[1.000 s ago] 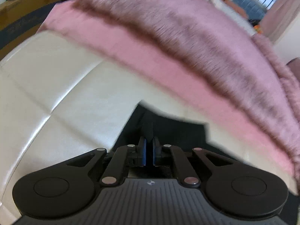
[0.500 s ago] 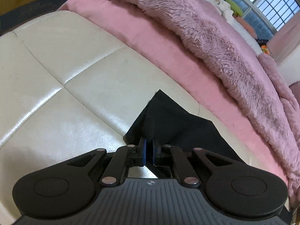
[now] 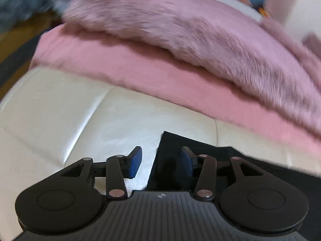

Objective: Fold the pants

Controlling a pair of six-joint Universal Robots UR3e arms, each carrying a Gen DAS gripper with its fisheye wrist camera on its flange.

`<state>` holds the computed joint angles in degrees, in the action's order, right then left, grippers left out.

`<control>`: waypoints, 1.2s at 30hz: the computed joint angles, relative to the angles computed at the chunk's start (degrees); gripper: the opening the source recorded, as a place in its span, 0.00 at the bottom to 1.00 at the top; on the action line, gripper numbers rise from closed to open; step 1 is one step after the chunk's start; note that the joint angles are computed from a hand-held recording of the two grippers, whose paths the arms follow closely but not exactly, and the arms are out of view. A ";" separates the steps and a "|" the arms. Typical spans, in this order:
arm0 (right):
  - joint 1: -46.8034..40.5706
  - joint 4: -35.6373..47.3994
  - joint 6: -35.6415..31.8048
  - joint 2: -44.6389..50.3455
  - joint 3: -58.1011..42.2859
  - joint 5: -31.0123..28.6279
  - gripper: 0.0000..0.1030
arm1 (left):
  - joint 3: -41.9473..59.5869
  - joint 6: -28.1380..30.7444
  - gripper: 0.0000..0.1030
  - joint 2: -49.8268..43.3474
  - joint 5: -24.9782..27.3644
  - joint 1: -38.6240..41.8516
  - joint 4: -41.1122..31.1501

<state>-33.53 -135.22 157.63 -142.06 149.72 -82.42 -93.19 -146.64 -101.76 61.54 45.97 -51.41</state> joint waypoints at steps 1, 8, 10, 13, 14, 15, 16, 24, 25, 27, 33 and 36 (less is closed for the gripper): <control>0.08 -0.66 0.29 1.27 -0.20 -0.17 0.35 | -0.17 1.08 0.51 -1.00 1.00 -1.15 1.62; -0.81 -2.53 -0.75 3.31 0.59 0.73 0.35 | -5.98 3.98 0.07 -0.47 -1.44 -1.74 8.93; -1.29 -2.04 -1.21 3.11 0.54 1.13 0.35 | -7.98 5.83 0.05 1.30 -2.73 -0.94 10.25; -1.02 -2.30 -1.49 3.39 0.52 0.92 0.35 | -7.41 6.48 0.05 2.27 -3.99 -0.49 10.48; -0.96 -2.42 -1.41 3.52 0.55 0.91 0.36 | -6.64 6.08 0.03 1.91 -3.59 -0.82 11.08; -1.07 -2.43 -1.37 3.65 0.50 1.01 0.36 | -5.78 5.08 0.03 0.83 -2.52 -1.71 13.05; -1.18 -2.44 -1.26 3.75 0.51 1.11 0.36 | -4.40 4.73 0.03 -0.13 -1.93 -2.30 12.69; -0.24 -3.46 -0.53 4.79 0.54 0.25 0.37 | -3.97 -1.47 0.26 -3.40 6.26 -6.39 19.43; -0.03 -3.58 -0.38 5.20 0.31 0.05 0.37 | -4.89 -3.68 0.34 -2.23 5.79 -5.19 19.56; 0.39 -3.46 -0.25 5.17 0.02 -0.37 0.37 | -5.43 -6.83 0.39 0.76 2.12 -1.56 14.70; -3.39 9.27 0.12 -7.88 -1.21 2.81 0.37 | -9.73 -10.37 0.46 12.30 -9.15 12.40 -7.91; -6.09 20.61 -0.86 -17.43 -3.27 4.35 0.36 | -11.71 -11.00 0.46 14.73 -13.25 16.80 -17.66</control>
